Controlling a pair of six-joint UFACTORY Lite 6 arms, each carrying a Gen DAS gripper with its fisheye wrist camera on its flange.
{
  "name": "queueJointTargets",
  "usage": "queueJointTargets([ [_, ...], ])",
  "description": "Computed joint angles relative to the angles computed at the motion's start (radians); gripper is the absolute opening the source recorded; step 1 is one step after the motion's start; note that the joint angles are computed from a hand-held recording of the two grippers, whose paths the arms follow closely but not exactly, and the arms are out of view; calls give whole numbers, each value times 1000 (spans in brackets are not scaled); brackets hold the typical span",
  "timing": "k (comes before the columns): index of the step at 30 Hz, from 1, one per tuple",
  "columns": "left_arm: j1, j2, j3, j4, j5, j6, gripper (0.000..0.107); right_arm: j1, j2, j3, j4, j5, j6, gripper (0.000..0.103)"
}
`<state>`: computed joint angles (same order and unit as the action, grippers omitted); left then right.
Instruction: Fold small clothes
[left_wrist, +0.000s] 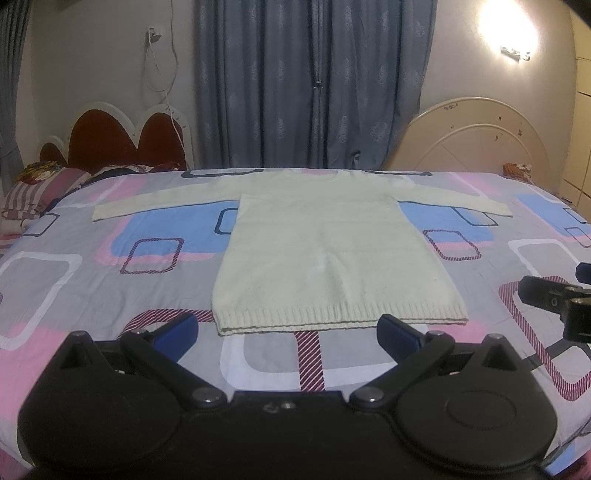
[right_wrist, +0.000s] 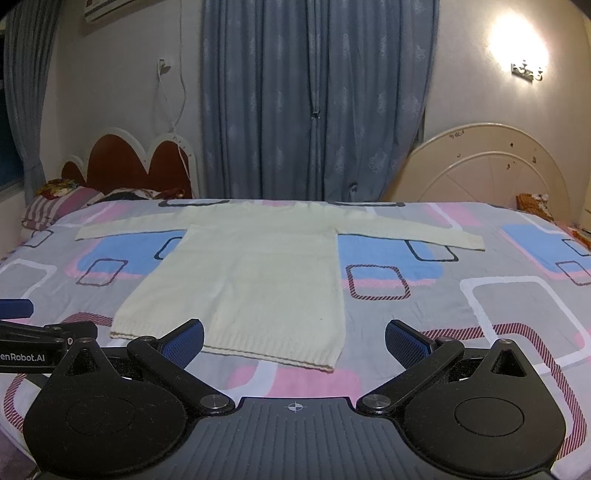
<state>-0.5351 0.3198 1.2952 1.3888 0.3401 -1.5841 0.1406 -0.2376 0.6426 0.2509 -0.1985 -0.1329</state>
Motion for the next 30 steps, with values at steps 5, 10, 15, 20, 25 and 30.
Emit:
queueJointTargets([
  [5, 5, -1, 5, -21, -4, 27, 103, -2, 4, 6, -14, 5, 12, 103],
  [10, 5, 0, 7, -24, -4, 31, 103, 1, 7, 9, -2, 2, 3, 103],
  [15, 6, 0, 7, -24, -2, 31, 103, 7, 16, 19, 12, 6, -8, 103],
  [20, 5, 8, 19, -41, 2, 47, 103, 7, 24, 25, 11, 6, -5, 103],
  [25, 13, 26, 43, -69, -1, 76, 103, 20, 32, 29, 151, -22, -115, 103],
  [30, 30, 72, 109, -119, 1, 63, 103, -30, 54, 55, -16, -23, 68, 103],
])
